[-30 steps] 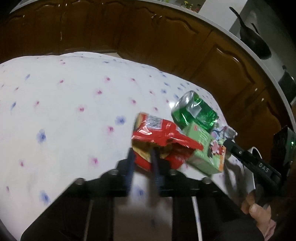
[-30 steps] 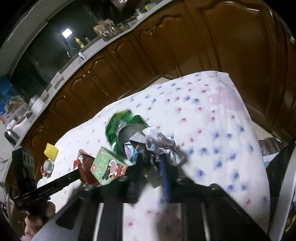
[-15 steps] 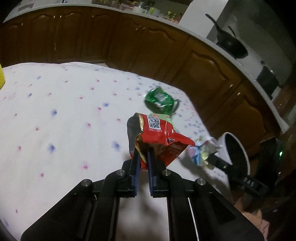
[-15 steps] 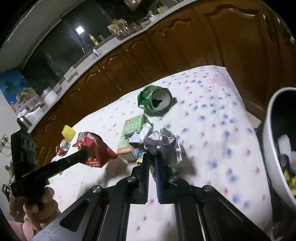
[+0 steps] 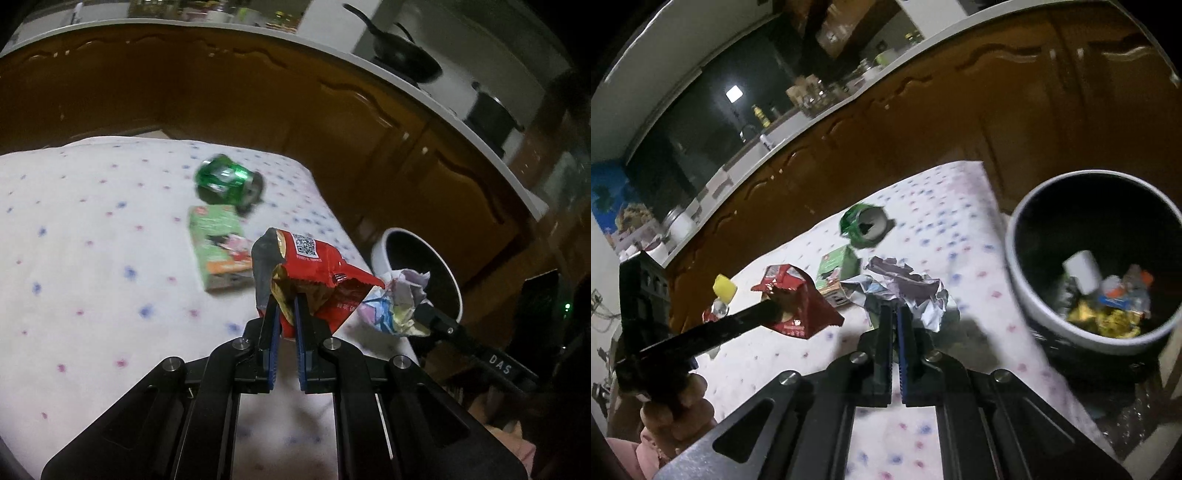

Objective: Collect trash
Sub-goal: 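Carry snack bag and foil over the bin and open both tools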

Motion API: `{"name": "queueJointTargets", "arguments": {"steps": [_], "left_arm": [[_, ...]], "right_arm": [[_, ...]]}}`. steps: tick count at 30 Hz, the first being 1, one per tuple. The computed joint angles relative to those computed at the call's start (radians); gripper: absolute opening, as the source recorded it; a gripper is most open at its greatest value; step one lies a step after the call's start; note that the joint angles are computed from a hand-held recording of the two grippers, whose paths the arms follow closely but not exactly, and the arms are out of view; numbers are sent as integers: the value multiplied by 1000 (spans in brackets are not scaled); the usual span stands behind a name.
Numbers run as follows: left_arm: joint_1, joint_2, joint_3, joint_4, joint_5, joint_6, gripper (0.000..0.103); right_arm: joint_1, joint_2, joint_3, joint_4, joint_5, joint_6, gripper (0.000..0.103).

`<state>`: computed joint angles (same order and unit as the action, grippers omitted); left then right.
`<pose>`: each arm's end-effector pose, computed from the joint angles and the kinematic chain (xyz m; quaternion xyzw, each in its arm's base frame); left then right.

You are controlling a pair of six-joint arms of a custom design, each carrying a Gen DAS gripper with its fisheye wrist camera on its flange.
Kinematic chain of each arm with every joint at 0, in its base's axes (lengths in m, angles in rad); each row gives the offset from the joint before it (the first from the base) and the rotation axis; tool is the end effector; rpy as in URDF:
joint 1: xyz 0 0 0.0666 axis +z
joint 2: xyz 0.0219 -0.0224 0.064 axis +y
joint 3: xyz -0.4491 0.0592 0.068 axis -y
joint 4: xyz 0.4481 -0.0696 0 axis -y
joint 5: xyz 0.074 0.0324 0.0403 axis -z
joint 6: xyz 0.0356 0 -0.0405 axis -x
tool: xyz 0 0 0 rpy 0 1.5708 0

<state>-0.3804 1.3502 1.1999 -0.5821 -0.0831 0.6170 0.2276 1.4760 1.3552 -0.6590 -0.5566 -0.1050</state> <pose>0.4785 -0.1886 0.4432 -0.1245 0.9043 -0.1612 0.3753 0.5471 0.1456 0.4567 -0.1600 0.8791 0.3113 0.3234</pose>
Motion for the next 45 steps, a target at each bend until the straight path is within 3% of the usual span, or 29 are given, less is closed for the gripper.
{"name": "queueJointTargets", "arguments": {"steps": [17, 29, 45], "left_arm": [[-100, 118, 145, -29, 19, -79, 7], [-133, 179, 226, -28, 0, -129, 1], [-159, 304, 397, -59, 9, -194, 1]], "right_arm": [[-141, -53, -26, 38, 21, -17, 2], [-195, -40, -15, 51, 15, -28, 1], [-237, 7, 33, 51, 4, -36, 1]]}}
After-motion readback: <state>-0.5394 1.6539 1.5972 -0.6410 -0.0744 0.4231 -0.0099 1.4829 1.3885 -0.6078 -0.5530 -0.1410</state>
